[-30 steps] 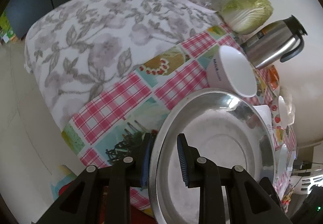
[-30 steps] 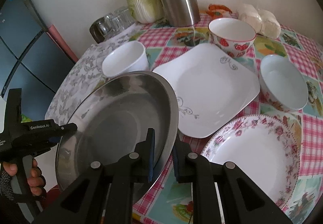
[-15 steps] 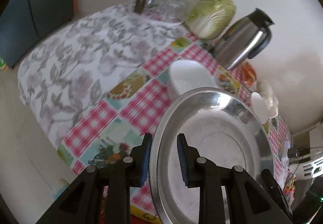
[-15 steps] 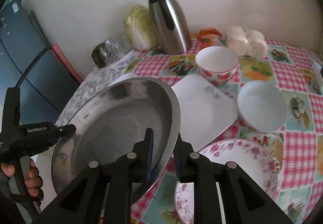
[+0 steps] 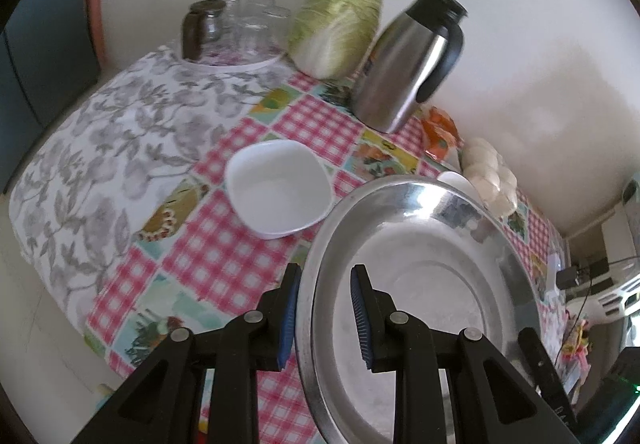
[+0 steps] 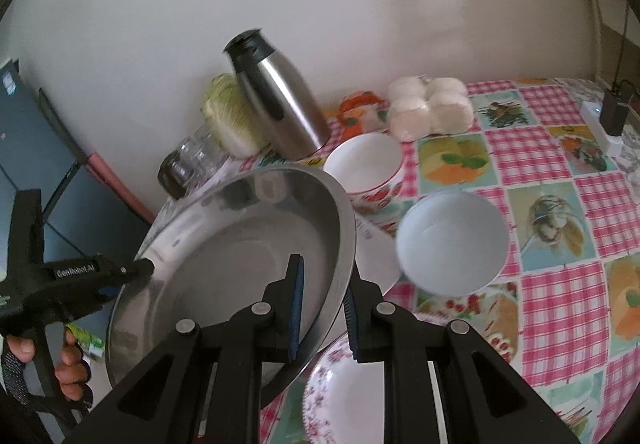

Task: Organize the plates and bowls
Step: 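Lift the steel basin with both grippers and carry it toward the white bowl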

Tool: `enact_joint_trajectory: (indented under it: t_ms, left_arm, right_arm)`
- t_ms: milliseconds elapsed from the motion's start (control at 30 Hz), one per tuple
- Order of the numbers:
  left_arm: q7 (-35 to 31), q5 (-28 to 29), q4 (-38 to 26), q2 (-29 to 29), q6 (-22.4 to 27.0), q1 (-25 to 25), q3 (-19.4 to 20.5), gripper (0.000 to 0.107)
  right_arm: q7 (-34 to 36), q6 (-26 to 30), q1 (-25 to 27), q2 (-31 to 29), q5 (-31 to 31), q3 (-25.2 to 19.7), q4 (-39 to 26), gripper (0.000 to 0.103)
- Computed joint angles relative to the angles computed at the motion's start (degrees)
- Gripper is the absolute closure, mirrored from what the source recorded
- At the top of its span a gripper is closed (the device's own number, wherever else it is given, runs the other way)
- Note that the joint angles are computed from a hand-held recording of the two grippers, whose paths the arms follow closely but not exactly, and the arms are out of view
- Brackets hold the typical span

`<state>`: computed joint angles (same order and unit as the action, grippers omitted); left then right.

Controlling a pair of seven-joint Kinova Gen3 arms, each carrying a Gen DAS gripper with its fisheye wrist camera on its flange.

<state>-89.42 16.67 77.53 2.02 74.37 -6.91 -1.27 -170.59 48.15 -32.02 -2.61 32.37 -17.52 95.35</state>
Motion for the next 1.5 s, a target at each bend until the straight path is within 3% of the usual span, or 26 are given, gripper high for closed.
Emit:
enact_joint_trajectory:
  t_ms: [300,967,1500]
  left_arm:
    - [2.58,-3.47,-2.53,4.32,0.15,3.33,2.28,0.08]
    - [1.46,-5.61,0.08,8.64,-0.1,3.14,2.46,0.08]
    - [-1.22,-6.17,2.74,8.55,-7.25,4.37,2.97,0.077]
  right_arm:
    - [2.48,0.08,1.83,0.68,-2.89,1.74,0.31,0.084]
    - [11.01,2.42,-0.06,8.02,-11.29,6.48,-2.44,0.082]
    - [9.02,2.1,-1.24,9.73,-8.19,7.87,-2.54,0.081]
